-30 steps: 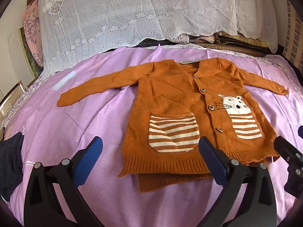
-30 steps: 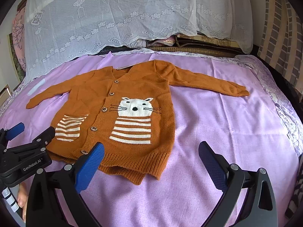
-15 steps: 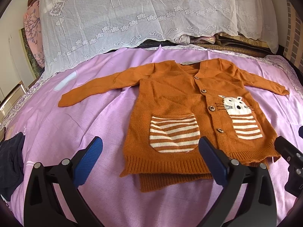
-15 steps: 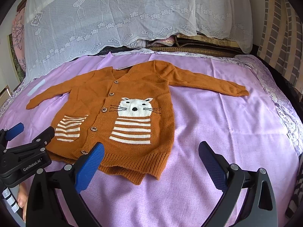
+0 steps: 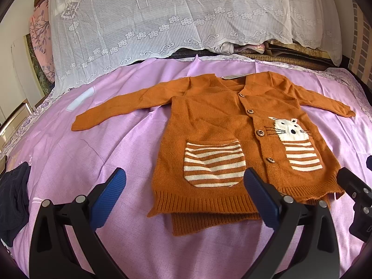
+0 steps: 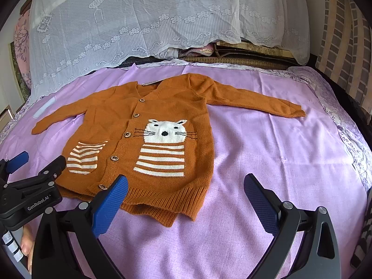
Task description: Fold small clothes
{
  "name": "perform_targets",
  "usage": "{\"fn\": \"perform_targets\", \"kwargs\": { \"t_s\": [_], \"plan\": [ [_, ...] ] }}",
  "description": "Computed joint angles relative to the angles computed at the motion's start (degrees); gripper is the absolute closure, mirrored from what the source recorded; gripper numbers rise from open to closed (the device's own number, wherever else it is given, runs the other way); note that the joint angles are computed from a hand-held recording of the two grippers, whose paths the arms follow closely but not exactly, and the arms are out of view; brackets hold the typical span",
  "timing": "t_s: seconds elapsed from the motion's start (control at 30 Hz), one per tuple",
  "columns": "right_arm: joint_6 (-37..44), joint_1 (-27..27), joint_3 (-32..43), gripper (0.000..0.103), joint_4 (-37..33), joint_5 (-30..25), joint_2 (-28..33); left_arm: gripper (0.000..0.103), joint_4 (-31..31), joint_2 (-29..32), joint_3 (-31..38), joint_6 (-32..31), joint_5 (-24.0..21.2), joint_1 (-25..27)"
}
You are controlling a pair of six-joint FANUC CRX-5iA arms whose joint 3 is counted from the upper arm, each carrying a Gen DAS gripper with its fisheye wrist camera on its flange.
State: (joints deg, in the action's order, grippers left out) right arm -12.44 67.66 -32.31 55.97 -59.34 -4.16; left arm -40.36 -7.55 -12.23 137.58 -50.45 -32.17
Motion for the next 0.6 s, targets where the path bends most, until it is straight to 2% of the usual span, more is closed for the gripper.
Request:
{"fn": "perform_targets", "kwargs": {
  "t_s": [0.6],
  "plan": [
    [0.00,-0.15,-0.02,0.003,-0.04,0.21,0.02,0.005,0.11,-0.04,-0.18,-0.07,0.14,0.12]
  ]
}}
